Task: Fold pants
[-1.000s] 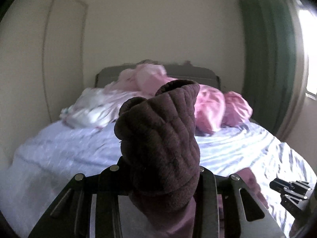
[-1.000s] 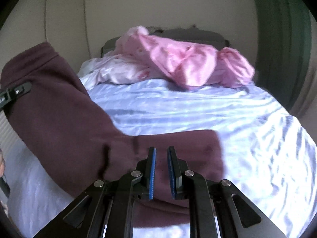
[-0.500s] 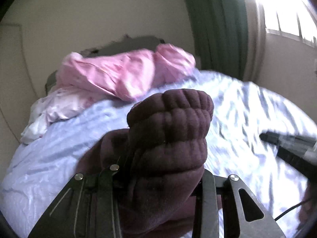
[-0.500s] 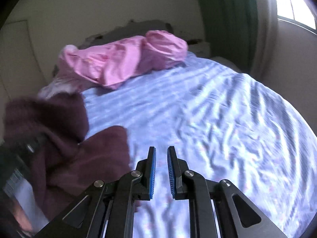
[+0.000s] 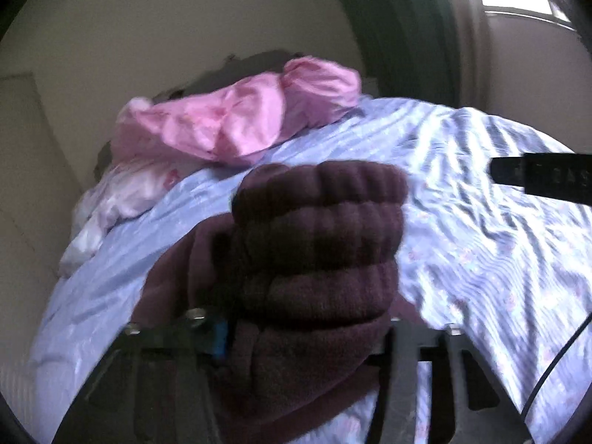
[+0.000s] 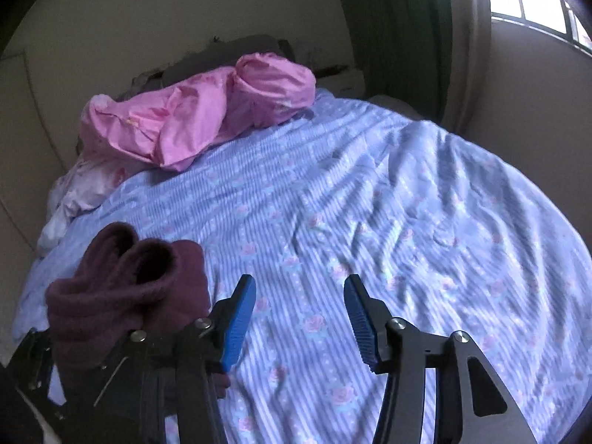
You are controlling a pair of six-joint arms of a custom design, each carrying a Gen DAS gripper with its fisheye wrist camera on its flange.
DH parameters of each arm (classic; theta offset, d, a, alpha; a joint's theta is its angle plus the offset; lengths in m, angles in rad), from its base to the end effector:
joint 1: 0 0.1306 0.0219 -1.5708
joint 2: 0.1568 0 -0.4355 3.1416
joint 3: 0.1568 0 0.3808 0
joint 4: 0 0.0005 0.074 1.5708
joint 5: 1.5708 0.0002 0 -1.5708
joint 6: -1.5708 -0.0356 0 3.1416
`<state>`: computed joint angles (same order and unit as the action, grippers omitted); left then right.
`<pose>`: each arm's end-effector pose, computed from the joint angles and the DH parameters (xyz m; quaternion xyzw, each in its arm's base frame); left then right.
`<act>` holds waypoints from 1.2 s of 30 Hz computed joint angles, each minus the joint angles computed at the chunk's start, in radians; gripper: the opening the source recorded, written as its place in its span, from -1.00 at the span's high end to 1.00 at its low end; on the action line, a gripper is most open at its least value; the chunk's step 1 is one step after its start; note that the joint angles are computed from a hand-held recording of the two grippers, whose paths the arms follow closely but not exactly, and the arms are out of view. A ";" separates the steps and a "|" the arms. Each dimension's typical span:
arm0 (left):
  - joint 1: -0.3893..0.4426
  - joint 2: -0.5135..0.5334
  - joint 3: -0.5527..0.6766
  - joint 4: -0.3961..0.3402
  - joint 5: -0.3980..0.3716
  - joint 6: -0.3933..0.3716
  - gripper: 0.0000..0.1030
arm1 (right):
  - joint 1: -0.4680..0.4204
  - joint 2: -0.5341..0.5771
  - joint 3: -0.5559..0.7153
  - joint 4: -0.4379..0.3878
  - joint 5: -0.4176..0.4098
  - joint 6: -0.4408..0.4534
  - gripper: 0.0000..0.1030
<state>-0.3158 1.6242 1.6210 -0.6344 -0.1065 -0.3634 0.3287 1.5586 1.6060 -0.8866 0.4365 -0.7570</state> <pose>0.5536 -0.1774 0.4900 0.2745 0.8489 0.0582 0.4480 0.5122 0.1583 0.5004 0.2694 0.8744 0.0073 0.4035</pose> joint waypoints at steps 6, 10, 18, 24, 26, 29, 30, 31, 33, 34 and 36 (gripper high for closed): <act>-0.021 0.003 0.042 -0.087 -0.104 -0.010 -0.17 | 0.023 -0.008 0.034 -0.052 0.070 0.004 0.00; -0.067 -0.045 -0.056 0.070 -0.252 -0.073 -0.50 | 0.036 -0.023 0.048 -0.093 0.140 0.001 -0.07; -0.090 -0.148 -0.098 0.050 -0.023 -0.059 -1.00 | 0.036 -0.092 0.009 -0.092 0.178 -0.046 -0.33; 0.033 -0.186 -0.085 0.019 0.084 0.008 -1.00 | 0.033 -0.148 -0.023 -0.044 0.149 -0.025 -0.33; 0.106 -0.183 -0.060 -0.027 0.180 0.056 -1.00 | 0.031 -0.154 -0.028 -0.001 0.079 -0.014 -0.33; 0.229 -0.158 -0.020 -0.068 0.291 0.130 -1.00 | 0.037 -0.130 -0.018 0.083 -0.061 0.020 -0.33; 0.254 -0.145 -0.007 -0.080 0.311 0.137 -1.00 | 0.045 -0.107 0.002 0.095 -0.093 0.048 -0.33; 0.279 -0.129 0.012 -0.110 0.342 0.135 -1.00 | 0.055 -0.082 0.026 0.096 -0.106 0.077 -0.33; 0.320 -0.100 0.033 -0.173 0.393 0.121 -1.00 | 0.083 -0.021 0.082 0.093 -0.102 0.138 -0.33; 0.327 -0.100 0.021 -0.166 0.395 0.125 -1.00 | 0.094 0.009 0.112 0.081 -0.099 0.157 -0.33; 0.342 -0.106 -0.023 -0.120 0.386 0.129 -1.00 | 0.114 0.076 0.179 0.050 -0.115 0.199 -0.33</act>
